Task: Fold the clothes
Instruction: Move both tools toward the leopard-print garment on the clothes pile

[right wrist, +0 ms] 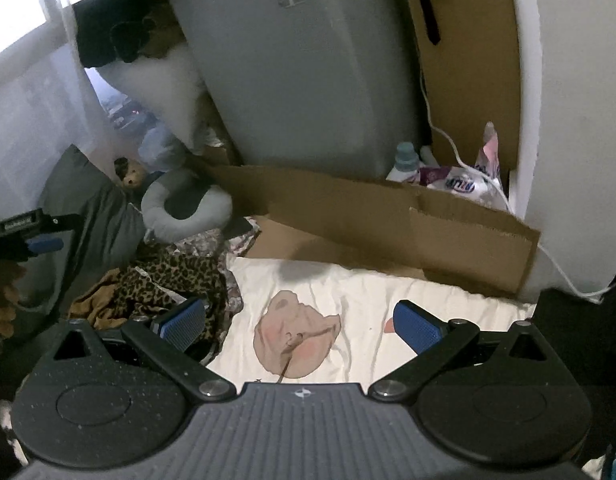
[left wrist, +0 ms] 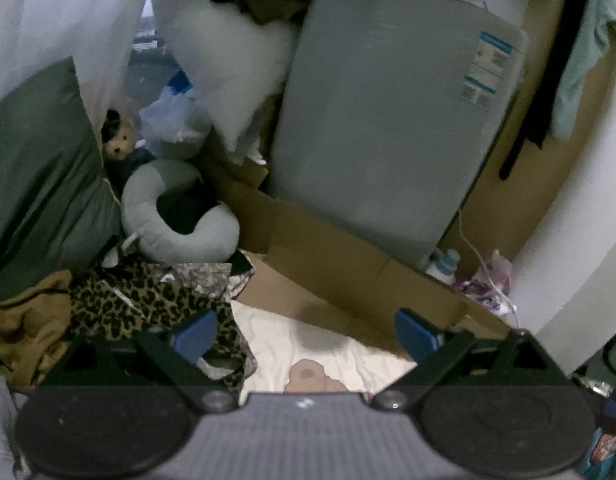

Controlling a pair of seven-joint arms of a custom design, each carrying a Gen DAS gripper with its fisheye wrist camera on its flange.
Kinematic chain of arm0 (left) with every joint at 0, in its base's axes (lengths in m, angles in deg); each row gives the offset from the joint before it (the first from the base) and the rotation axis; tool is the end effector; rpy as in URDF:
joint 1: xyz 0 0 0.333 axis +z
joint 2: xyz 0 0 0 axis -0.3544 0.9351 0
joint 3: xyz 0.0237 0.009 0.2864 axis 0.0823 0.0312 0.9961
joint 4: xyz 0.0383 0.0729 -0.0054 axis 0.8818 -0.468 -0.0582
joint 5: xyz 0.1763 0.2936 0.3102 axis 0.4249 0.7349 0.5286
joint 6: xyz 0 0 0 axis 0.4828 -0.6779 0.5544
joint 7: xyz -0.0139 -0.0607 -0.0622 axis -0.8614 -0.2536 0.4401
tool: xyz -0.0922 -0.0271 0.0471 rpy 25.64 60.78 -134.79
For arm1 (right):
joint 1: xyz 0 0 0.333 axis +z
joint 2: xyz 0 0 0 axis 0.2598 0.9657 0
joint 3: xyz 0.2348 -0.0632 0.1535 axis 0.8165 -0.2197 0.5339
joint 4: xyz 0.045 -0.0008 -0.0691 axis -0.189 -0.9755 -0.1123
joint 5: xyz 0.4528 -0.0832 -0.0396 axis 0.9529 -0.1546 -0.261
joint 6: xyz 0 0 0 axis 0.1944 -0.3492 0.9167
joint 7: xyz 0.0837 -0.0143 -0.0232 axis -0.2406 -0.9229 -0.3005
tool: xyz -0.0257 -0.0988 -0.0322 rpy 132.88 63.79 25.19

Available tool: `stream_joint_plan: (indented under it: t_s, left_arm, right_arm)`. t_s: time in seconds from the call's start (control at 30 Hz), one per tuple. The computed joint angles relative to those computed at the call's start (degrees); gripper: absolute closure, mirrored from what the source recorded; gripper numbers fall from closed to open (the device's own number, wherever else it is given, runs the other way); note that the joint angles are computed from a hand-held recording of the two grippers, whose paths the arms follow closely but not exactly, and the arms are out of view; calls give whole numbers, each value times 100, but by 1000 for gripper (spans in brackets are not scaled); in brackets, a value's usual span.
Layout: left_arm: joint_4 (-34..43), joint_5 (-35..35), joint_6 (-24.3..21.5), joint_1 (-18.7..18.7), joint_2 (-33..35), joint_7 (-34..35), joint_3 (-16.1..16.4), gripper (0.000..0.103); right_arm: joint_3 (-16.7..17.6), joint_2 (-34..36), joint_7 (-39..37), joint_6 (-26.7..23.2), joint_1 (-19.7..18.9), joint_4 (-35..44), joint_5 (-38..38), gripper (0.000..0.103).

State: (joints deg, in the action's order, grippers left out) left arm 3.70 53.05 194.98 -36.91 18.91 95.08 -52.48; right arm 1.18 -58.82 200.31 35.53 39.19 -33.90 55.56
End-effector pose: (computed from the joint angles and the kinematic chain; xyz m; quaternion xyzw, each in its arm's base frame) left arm 0.6843 -0.2939 0.7637 -0.6062 0.6757 -0.3734 0.1912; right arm 0.5521 0.3420 0.7663 -0.5361 0.7328 -0.1973 0.3696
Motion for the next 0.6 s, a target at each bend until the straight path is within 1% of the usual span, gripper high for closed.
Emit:
stream_joint_plan:
  t_s: [0.07,0.2,0.3,0.37,0.43,0.53,0.6]
  left_arm:
    - [-212,21,99,36,-89,51,14,6]
    - [-841,-107,11,189,-474,58,-7,6]
    - [-1431,-218,177,323,-831,439,-69,6]
    - [-1511,-149,31,325,-870,501,-60,6]
    - [-1716,-96,143,346,-960,595,-54,6]
    - [-1917,-35,312,373,-989,683,-43,6]
    - [-2008,-115,425,416,-952,707,-50,6]
  right_arm:
    - [7,-63,-32,16,1,-128,-36,0]
    - [66,-181,-184,17,11,-368,-91,0]
    - [114,-229,-228,-45,15,-460,-152,0]
    - [103,-263,-198,58,-4,-550,13,0]
    - [110,-233,-213,147,-19,-563,50,0]
    - [126,-127,-232,152,-10,-502,-194,0]
    - [90,-96,-132,295,-18,-591,-204,0]
